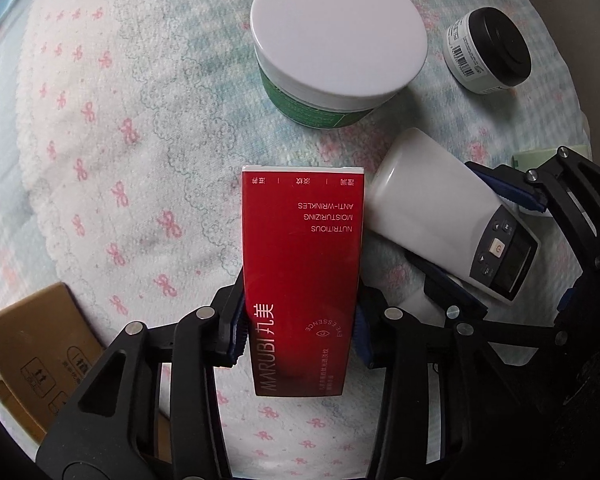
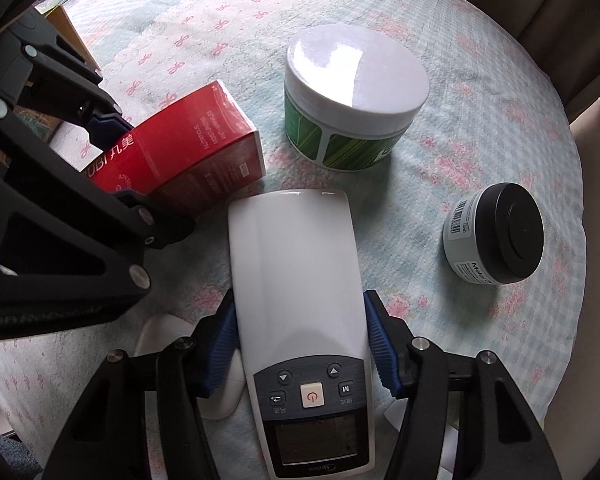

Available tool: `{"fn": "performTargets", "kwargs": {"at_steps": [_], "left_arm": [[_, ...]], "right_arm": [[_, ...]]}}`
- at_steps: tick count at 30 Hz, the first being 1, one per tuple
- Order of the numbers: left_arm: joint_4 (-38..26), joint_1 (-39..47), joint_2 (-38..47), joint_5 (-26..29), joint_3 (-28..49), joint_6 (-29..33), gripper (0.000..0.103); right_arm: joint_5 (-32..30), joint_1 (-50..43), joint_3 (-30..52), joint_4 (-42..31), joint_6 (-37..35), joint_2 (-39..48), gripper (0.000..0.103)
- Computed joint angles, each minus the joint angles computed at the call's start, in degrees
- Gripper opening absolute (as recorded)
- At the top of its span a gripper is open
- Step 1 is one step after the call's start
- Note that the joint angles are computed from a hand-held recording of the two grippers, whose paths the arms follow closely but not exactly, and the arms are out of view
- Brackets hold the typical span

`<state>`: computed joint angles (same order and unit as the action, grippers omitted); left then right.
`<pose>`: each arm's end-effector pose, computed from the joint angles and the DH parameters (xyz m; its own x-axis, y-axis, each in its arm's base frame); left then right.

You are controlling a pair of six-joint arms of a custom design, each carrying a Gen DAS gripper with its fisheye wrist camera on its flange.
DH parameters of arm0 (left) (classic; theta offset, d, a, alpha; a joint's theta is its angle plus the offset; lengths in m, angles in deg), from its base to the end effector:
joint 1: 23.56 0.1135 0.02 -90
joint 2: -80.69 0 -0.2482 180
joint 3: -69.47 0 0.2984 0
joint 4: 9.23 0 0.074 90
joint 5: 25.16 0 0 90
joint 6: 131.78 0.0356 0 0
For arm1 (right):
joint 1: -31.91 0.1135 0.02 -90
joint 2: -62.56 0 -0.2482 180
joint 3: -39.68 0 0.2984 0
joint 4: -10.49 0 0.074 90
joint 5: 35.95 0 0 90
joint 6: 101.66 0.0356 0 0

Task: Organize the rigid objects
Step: 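Grasp the red MARUBI box with the left tool while the right tool grasps the white remote, then carry red box and white remote into the cardboard box and release both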

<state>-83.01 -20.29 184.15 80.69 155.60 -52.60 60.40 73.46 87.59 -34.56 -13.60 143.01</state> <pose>0.3605 0.0109 0.1578 -0.9691 -0.2363 0.0703 -0.2465 0.9323 -0.2646 0.1926 0.1654 0.0909 -0.7088 -0.6731 -0.2111 -0.6658 0.7372 -0.1152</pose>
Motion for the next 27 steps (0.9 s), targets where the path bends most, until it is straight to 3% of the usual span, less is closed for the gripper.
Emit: {"fn": "performTargets", "kwargs": {"at_steps": [12,20,23,27], "left_arm": [[-3.11,4.44,-10.28,-0.22,-2.85,-2.4,0.038],[-11.0,9.79,-24.04,0.72,-4.65,-3.7,0.038],[-12.56,12.84,-25.71,1.27,-2.77,-4.29,0.038],[-15.3,16.18,-30.17,0.79,-1.4,-4.19,0.038]], "right_arm": [[1.53,3.15,-2.54,-7.45,8.58,-12.15,0.054],[3.23,4.81,4.55,-16.12,11.92,-17.67,0.054],[3.41,3.68,9.77,-17.92,10.63,-16.56,0.054],[4.53,7.28,17.48,-23.18,14.5,-16.74,0.054]]}}
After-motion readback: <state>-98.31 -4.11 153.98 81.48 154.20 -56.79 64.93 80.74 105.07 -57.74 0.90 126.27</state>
